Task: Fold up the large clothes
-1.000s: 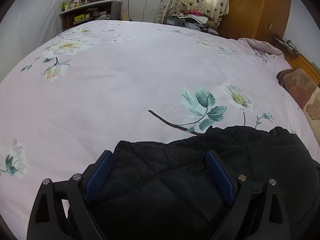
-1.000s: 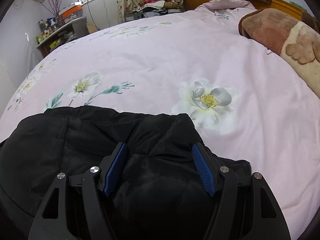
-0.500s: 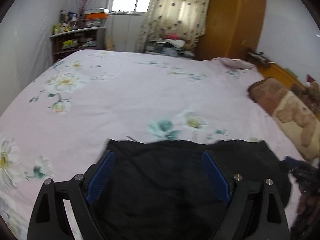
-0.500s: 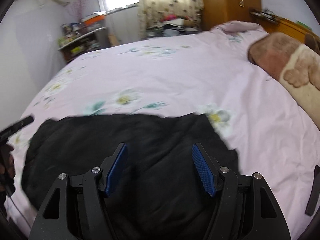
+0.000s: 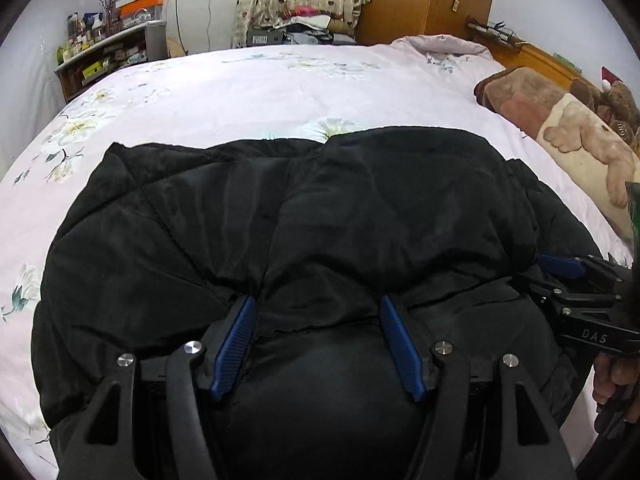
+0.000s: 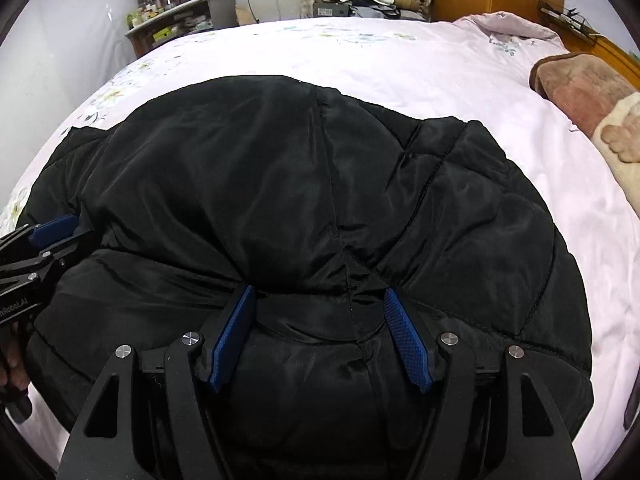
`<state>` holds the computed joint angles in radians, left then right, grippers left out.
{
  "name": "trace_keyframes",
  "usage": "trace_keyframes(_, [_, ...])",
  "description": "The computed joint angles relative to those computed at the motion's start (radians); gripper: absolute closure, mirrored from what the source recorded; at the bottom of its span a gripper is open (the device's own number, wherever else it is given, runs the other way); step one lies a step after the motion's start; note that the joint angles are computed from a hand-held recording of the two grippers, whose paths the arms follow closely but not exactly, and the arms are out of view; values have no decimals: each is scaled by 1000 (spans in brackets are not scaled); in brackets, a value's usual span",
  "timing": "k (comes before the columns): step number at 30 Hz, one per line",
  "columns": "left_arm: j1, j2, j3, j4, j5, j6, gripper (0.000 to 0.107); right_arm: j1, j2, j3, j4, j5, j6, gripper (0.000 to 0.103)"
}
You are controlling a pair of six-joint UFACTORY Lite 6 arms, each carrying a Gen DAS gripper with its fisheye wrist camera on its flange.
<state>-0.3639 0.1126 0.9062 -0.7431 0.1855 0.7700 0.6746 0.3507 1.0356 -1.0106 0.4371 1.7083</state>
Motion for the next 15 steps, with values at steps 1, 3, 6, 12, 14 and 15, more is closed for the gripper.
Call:
trace_keyframes(1, [-2, -15, 9, 92, 20, -100, 48, -8, -9, 5, 50, -5, -46, 36])
trace_keyframes(3, [-3, -101, -18, 161, 53, -177, 69, -7, -76, 3, 166, 19, -139, 38])
trace_keyframes(6, [1, -275, -113, 112, 87, -131, 70, 100, -181, -22, 131, 143, -83, 43])
trace_keyframes(12, [-68, -363, -284, 117, -6, -207, 70, 277, -119, -8, 68, 204, 115, 44])
trace_keyframes(14, [-72, -341, -302, 37, -35, -123, 70, 251, -67, -24, 46, 150, 146, 44])
trace_keyframes(15, [-91, -336, -314, 57, -64, -137, 70, 242, -39, -25, 29, 131, 157, 44])
